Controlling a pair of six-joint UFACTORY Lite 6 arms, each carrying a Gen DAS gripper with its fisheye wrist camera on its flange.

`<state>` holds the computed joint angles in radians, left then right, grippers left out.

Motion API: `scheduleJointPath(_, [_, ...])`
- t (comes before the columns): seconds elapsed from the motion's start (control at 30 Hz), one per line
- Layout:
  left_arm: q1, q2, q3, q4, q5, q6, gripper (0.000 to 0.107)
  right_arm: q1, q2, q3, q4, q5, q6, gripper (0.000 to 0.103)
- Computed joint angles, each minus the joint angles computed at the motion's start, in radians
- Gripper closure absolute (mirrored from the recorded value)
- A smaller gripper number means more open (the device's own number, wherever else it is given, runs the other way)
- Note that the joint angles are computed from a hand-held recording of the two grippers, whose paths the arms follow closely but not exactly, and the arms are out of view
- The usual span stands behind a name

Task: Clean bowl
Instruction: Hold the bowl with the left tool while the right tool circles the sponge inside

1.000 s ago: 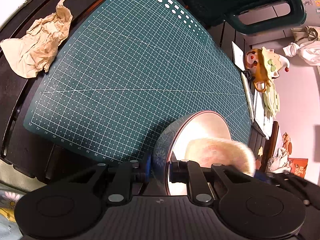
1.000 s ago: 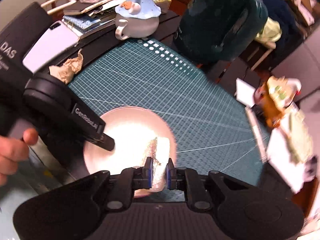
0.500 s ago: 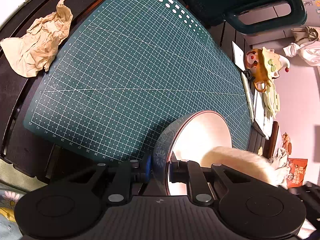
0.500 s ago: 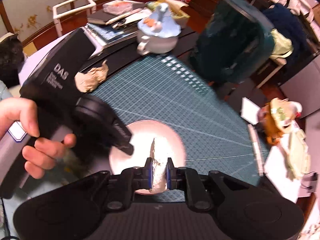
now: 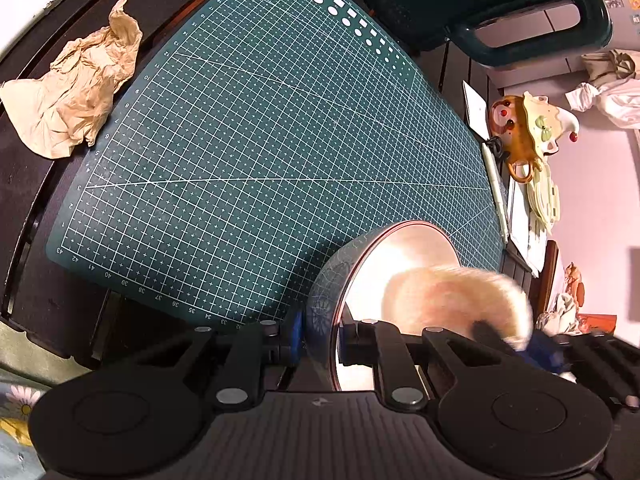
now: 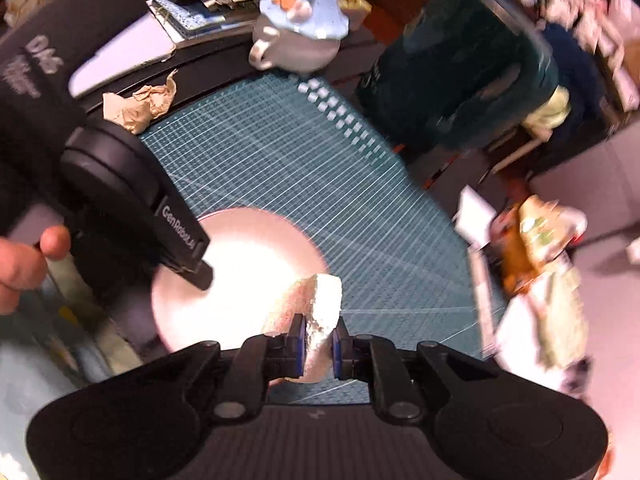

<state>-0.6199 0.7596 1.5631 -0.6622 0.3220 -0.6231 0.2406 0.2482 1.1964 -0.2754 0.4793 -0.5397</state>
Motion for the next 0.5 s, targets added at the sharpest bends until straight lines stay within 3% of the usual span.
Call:
scheduleJointPath(0.13, [-0.002,0.0,0.001,0.005,0.0,-0.01,0.092,0.0,-0.07,-0.015,-0.001,-0.009,-0.039,0.091])
scheduleJointPath(0.3, [0.0,0.002,0.004,0.003,0.002,-0.009,0.092,-0.059,-0.072,0.097,0.301,0.138,-0.248,0.091])
scheduleJointPath(0.5, [0.002,-0.005,-0.004,-0.005,0.001,0.001,0.092,-0.077,0.043,0.152,0.454,0.226,-0.267,0.091])
